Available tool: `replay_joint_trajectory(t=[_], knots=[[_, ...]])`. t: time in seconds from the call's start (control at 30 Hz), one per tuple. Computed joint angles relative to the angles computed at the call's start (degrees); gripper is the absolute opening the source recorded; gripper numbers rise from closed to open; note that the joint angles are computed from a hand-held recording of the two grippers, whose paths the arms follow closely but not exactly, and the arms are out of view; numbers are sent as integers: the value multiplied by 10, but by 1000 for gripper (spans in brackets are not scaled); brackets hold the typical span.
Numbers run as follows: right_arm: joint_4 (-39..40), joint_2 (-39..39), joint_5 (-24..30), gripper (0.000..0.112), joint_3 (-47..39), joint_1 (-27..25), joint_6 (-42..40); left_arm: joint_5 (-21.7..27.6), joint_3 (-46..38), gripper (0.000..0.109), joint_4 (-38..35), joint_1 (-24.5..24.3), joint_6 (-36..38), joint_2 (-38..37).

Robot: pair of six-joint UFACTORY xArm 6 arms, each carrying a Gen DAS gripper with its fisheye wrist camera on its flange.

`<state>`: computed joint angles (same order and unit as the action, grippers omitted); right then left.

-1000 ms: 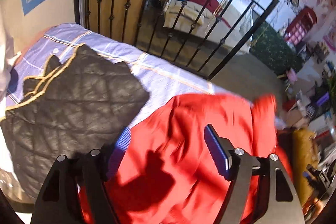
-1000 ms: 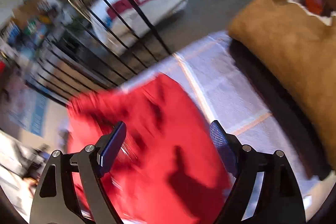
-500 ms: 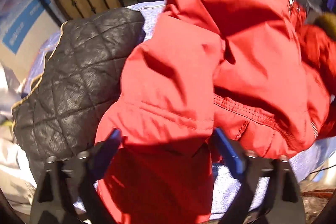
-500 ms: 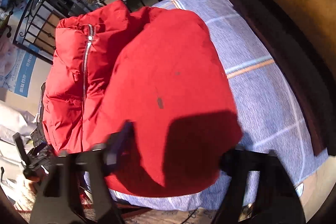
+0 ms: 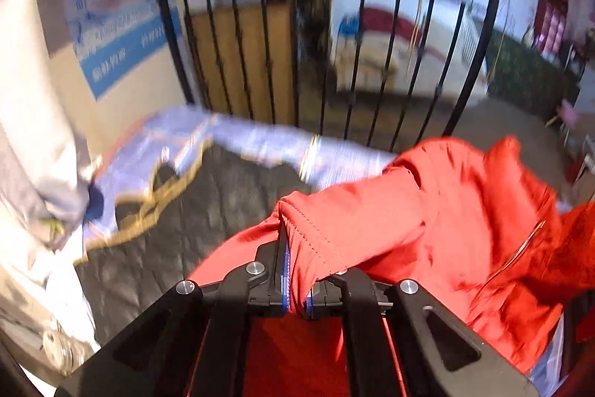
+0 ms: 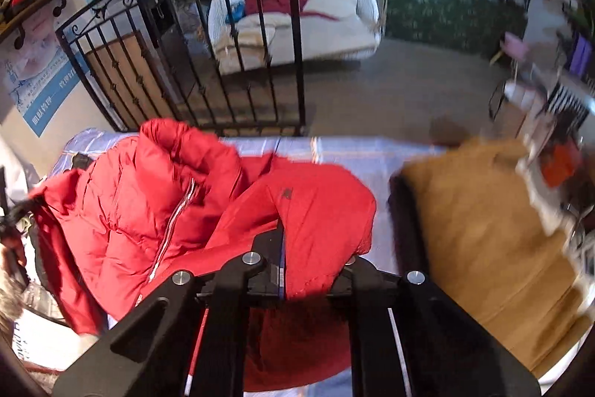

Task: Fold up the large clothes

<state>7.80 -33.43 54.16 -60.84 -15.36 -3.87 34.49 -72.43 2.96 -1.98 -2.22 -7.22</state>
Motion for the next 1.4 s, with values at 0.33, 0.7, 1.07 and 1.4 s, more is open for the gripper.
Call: replay_joint_trajectory(t=[0.33,0.7,1.07,1.4], knots=[[146,-73,66,9,-104,-74,-82,-98,-75,5,14,9,-90,-39],[318,-69,233,9,-202,-198,-158,20,-65,5,-42,55,-55,-119],[287,45,106,19,-49,-196,-146,49,-69,13,24,31,-89,53],[102,-23,155,44,109,-235,76,23,109,85,155,-29,-93,-37]])
